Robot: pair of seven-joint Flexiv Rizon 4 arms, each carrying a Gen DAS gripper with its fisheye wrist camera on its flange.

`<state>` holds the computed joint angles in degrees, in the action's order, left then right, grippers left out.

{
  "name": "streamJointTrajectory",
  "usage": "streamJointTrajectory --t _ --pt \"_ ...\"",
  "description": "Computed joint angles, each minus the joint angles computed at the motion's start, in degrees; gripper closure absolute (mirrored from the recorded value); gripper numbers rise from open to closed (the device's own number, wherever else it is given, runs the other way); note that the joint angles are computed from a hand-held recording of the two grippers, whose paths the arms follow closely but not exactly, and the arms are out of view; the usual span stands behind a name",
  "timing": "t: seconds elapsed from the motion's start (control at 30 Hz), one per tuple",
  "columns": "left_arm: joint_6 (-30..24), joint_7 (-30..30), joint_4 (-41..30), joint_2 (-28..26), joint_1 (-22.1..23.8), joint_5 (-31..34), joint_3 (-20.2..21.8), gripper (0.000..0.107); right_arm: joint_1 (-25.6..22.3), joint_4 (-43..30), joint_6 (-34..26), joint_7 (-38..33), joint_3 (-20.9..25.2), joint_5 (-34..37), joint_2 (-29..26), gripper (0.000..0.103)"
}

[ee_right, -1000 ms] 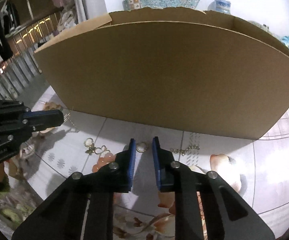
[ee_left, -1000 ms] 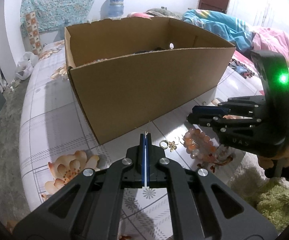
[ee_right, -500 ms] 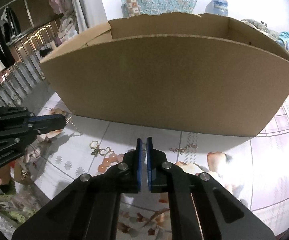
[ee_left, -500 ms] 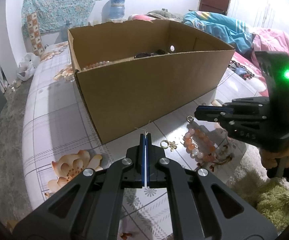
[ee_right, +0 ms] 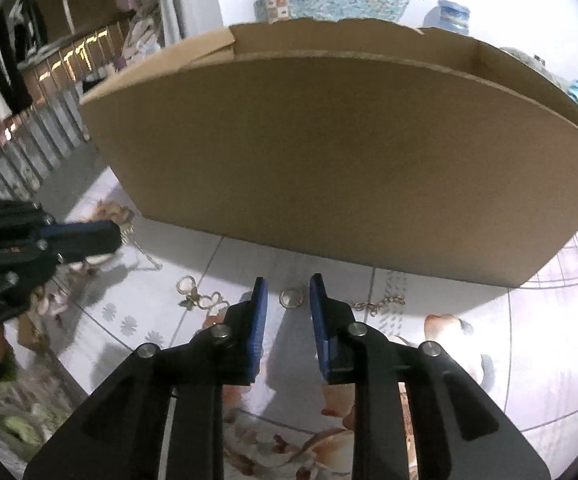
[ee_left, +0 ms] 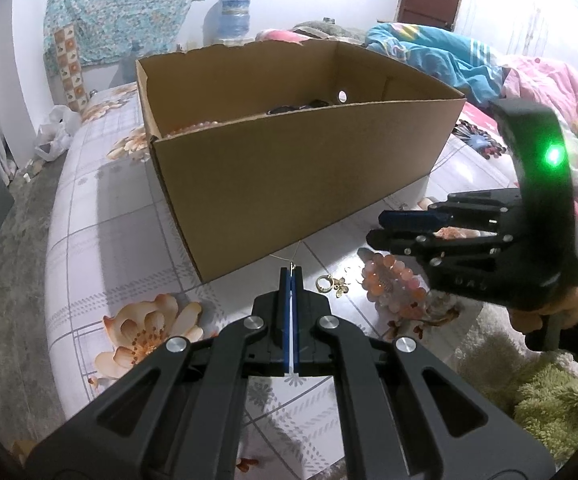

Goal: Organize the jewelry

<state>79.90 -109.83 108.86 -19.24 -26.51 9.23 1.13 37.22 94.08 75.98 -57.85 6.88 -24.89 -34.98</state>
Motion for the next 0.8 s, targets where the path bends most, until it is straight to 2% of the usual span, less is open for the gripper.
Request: streamJointTrajectory --t 0.1,0.13,0.53,0.67,0.8 --pt "-0.10 -0.12 0.02 -0.08 0.10 -0.05 0.02 0.107 1.16 0.55 0.46 0.80 -1.68 -1.60 0.15 0.083" --pt "-0.04 -0.07 0.06 -0.11 0.20 -0.13 -0.06 0.107 0.73 0.48 0.56 0.49 -1.13 -1.35 0.05 0.092" --pt "0.34 0.25 0.28 -0.21 0.63 -0.49 -0.02 0.107 -0.93 1.03 2.45 0.26 0.72 1.55 0.26 0.093" --pt "1.83 0.97 1.10 0.56 0.99 -0.89 -0.48 0.107 -1.34 2.69 4.16 0.31 0.69 2.03 1.86 0.093" --pt "4.03 3.89 2.70 2.36 2.59 -3.62 -2.93 0.107 -1.23 4.78 7.35 0.62 0.11 1.80 4.70 0.093"
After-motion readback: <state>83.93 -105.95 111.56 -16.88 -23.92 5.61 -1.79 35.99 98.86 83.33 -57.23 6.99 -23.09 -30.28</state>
